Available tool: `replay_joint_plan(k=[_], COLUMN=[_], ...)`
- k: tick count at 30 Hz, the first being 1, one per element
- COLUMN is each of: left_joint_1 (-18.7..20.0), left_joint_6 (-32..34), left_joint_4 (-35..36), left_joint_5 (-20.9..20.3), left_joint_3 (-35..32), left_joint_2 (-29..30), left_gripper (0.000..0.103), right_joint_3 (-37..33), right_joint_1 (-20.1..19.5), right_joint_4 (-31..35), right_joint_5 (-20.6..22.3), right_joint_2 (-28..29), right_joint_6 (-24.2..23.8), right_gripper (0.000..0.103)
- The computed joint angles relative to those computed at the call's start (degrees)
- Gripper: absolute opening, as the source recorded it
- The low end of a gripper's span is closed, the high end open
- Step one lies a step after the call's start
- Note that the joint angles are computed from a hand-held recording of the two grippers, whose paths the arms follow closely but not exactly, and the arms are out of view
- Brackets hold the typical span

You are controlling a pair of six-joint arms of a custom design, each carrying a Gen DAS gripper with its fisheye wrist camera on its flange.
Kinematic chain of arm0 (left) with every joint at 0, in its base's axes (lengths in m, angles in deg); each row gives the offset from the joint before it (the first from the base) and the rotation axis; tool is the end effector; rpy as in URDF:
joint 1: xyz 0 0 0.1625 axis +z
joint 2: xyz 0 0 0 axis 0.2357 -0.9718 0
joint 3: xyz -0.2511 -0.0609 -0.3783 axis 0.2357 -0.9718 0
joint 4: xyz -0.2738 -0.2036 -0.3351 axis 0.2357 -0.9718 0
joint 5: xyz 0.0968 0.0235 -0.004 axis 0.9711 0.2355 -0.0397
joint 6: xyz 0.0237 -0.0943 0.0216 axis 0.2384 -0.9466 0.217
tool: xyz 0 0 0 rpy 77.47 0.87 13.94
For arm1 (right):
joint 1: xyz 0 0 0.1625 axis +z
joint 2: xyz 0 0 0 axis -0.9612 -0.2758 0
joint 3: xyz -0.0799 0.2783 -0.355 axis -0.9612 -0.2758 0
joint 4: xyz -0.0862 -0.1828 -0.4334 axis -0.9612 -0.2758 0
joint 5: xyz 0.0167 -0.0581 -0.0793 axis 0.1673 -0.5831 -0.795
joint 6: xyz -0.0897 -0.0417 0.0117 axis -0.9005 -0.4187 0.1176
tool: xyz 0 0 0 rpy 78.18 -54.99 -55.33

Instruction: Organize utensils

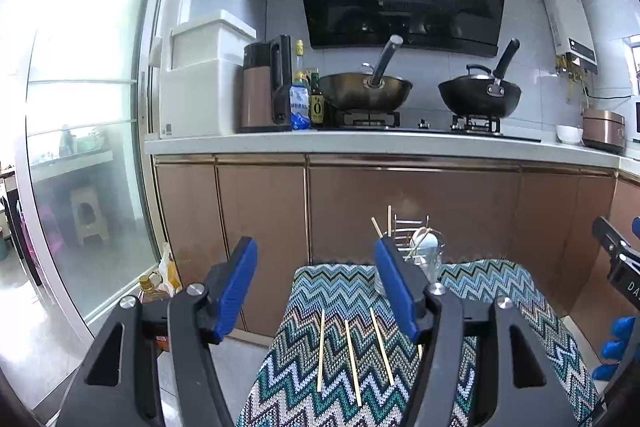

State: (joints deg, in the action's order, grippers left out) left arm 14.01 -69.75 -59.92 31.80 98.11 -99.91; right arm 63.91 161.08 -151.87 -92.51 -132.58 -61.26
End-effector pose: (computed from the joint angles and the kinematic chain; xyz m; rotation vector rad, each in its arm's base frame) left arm -0.4602 -0.4976 0.0531 0.6208 1.8990 -1.5207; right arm 0.0840 -0.5099 0.4217 0.3870 -1.7352 1.6387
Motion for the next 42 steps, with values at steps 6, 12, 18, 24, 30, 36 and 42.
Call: replay_joint_plan(k=[6, 12, 18, 24, 30, 36, 42], left_joint_1=[1.5, 2.5, 3.5, 4.4, 5.6, 6.8, 8.1], left_joint_6=[-8.7, -14.0, -16.5, -19.0, -20.9, -23.3, -24.2], left_joint_4=[8.7, 13.0, 16.6, 20.4, 23.4, 26.7, 28.3], left_joint_5=[0.6, 0.6, 1.1, 1.6, 2.6, 3.7, 4.9], left_joint_3=[-3.1, -5.1, -7.1, -9.4, -11.5, -13.7, -15.3], left_joint_2=[2.3, 3.9, 5.5, 7.2, 8.7, 10.3, 11.2], left_gripper=[0.060, 0.060, 0.060, 0.060, 0.060, 0.060, 0.060], right_joint_3=[-1.0, -0.4, -0.9, -1.5, -2.4, -3.4, -4.6], right_joint_1=[2.8, 3.0, 2.9, 2.6, 2.2, 1.9, 1.5], right_joint_4=[-4.2, -3.7, -1.7, -0.2, 0.5, 1.1, 2.5], right_joint_5=[-7.1, -8.1, -9.7, -10.7, -11.7, -12.7, -13.3], right_joint_2=[3.7, 3.9, 3.8, 4.4, 5.4, 6.5, 7.4], right_joint_6=[-6.2, -7.7, -7.5, -7.4, -8.0, -8.3, -8.3], right_gripper=[0.103, 0.103, 0.103, 0.103, 0.103, 0.103, 0.103])
